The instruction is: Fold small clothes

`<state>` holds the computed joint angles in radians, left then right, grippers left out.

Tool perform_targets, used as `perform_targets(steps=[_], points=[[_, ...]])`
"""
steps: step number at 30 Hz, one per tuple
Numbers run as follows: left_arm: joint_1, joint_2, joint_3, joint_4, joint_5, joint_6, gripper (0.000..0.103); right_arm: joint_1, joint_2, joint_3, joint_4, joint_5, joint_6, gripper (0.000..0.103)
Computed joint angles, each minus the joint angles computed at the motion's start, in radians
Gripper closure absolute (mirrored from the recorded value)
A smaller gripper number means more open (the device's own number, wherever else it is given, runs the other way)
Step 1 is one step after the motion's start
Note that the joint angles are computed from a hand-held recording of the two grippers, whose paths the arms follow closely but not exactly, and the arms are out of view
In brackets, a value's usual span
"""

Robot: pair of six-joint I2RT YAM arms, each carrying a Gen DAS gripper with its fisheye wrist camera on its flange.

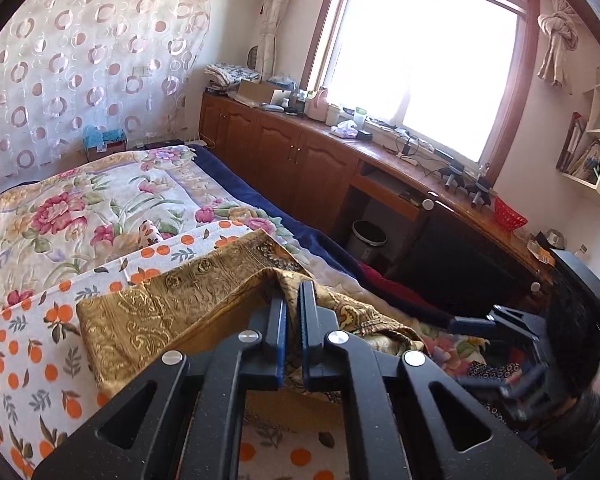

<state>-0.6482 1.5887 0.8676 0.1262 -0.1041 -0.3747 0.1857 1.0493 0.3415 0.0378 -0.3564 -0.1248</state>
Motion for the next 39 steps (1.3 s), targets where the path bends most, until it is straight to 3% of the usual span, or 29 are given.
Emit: perform_targets(steps=[6,9,15,17,18,19,21,25,32,33,34,35,38,39], points=[[0.053,0.067,0.052,-0.004,0.034,-0.008,0.097,0.063,0.158,0.011,0.078,0.035,-0.057,0.021],[0.082,0.069,0.042,0.009,0.057,-0.019,0.097,0.098,0.231,0.038,0.100,0.132,-0.090,0.021],[0.130,0.039,-0.002,0.039,0.083,-0.037,0.097,0.115,0.316,0.111,0.075,0.182,-0.128,0.022],[0.144,0.012,-0.033,0.054,0.091,-0.045,0.097,0.085,0.338,0.151,0.062,0.137,-0.144,0.036],[0.152,-0.007,-0.056,0.063,0.093,-0.049,0.097,0.068,0.342,0.177,0.045,0.109,-0.154,0.050],[0.161,-0.024,-0.074,0.070,0.096,-0.052,0.097,0.056,0.351,0.202,0.035,0.091,-0.165,0.071],[0.182,-0.051,-0.105,0.081,0.100,-0.059,0.097,0.043,0.359,0.250,0.018,0.067,-0.194,0.091],[0.244,-0.088,-0.157,0.095,0.110,-0.080,0.096,0.052,0.451,0.385,0.026,0.050,-0.232,0.094],[0.313,-0.066,-0.178,0.078,0.100,-0.068,0.094,0.103,0.759,0.726,0.000,0.076,-0.253,0.094],[0.315,-0.069,-0.183,0.077,0.095,-0.059,0.085,0.112,0.791,0.756,-0.002,0.084,-0.255,0.095],[0.317,-0.073,-0.191,0.082,0.091,-0.051,0.069,0.120,0.813,0.781,-0.006,0.091,-0.256,0.095],[0.321,-0.076,-0.201,0.094,0.086,-0.043,0.063,0.126,0.837,0.804,-0.008,0.096,-0.260,0.095],[0.330,-0.062,-0.193,0.078,0.089,-0.007,0.056,0.133,0.883,0.842,-0.002,0.100,-0.263,0.095],[0.332,-0.048,-0.185,0.072,0.093,0.004,0.046,0.136,0.895,0.840,0.013,0.103,-0.263,0.095]])
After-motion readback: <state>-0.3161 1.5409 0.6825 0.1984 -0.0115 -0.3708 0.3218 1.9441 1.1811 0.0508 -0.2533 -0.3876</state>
